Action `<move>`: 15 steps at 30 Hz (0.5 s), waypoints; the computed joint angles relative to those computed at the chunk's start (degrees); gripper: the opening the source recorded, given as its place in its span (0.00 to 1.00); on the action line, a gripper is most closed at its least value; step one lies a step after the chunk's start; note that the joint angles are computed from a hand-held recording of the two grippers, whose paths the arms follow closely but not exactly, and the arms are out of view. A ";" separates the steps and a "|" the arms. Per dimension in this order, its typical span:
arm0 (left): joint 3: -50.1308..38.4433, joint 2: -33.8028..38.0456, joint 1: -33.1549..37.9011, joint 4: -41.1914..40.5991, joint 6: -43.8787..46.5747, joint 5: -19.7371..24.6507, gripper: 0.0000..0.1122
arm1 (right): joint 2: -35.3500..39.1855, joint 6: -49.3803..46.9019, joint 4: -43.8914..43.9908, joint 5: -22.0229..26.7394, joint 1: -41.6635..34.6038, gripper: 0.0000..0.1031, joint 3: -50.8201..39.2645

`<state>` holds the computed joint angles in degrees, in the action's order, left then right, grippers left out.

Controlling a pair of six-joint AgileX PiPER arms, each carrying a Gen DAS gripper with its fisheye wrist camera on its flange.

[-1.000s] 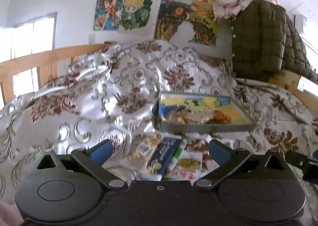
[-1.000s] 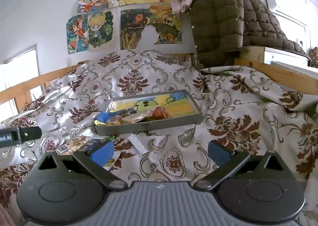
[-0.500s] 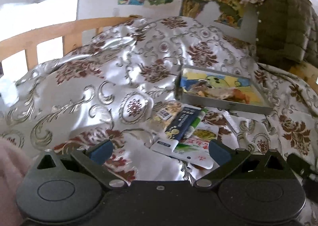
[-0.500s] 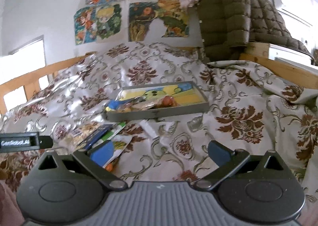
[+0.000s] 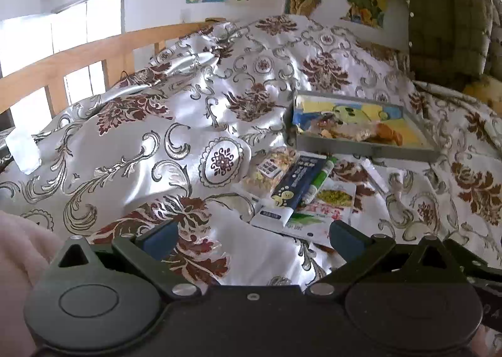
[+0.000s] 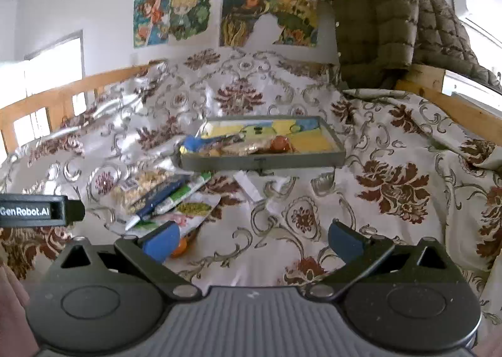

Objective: Organize snacks
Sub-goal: 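Raise both open tools and move them back toward the remaining snacks, then lower the left tool onto the mixed-nut bar while the right tool lowers onto the blue milk-powder packet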

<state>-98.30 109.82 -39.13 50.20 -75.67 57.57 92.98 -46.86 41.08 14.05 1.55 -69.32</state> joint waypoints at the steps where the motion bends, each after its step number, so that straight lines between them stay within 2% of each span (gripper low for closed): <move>1: -0.67 0.18 0.52 -1.52 1.70 -0.07 0.91 | 0.28 1.77 -2.23 0.21 0.28 1.00 -0.31; 4: -3.69 1.02 2.95 -7.46 8.71 -0.33 0.91 | 1.07 6.34 -8.04 1.09 1.10 1.00 -1.27; 7: -6.33 2.16 5.00 -10.58 12.54 0.75 0.91 | 1.87 7.23 -9.14 2.75 1.44 1.00 -2.31; 10: -7.95 2.68 7.40 -15.14 17.15 0.01 0.91 | 2.98 10.09 -11.66 4.28 1.98 1.00 -3.78; 15: -16.02 6.75 11.28 -23.36 30.07 1.53 0.91 | 4.66 7.11 -8.45 8.25 1.38 1.00 -6.41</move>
